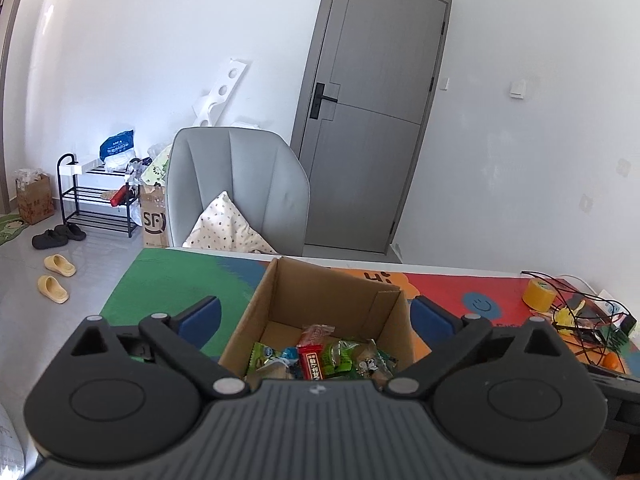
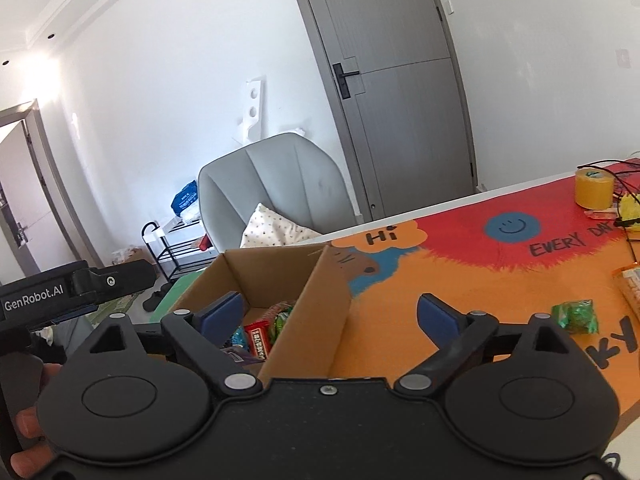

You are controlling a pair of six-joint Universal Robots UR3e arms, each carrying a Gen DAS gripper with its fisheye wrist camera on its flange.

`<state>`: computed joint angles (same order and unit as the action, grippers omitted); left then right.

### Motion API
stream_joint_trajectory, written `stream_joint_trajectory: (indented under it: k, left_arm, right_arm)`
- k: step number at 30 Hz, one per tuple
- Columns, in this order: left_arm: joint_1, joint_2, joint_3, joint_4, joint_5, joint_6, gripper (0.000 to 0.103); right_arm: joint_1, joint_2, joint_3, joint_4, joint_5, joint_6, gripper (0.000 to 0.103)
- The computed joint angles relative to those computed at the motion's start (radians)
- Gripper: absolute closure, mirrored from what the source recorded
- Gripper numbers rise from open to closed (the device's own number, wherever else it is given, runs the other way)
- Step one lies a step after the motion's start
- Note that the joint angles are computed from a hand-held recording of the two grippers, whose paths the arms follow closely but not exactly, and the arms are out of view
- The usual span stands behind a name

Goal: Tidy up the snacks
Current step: 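Move both open tools back over the remaining snacks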

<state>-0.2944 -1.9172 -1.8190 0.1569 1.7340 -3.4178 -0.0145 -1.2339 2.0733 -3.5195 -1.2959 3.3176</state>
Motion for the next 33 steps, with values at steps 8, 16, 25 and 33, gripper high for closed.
stream_joint_trajectory:
  k: [8, 16, 25, 33]
  left_arm:
    - [-0.07, -0.045, 0.057, -0.028, 0.065, -0.051, 0.001]
    - [-0.144, -0.109, 0.169, -0.078, 0.126, -0.06, 0.001]
    - [-0.236, -0.225, 0.343, -0.161, 0.171, -0.076, 0.001]
    - [-0.295, -0.332, 0.517, -0.236, 0.163, -0.085, 0.001]
  right_arm:
    - [-0.066, -0.065, 0.099, -0.029, -0.004, -0.017, 0.0]
    - [-0.132, -0.115, 0.163, -0.031, -0.025, -0.022, 0.0]
    - [-0.268, -0.157, 0.268, -0.085, 0.022, -0.046, 0.0]
    - [-0.383, -0.161, 0.331, -0.123, 0.082, -0.07, 0.0]
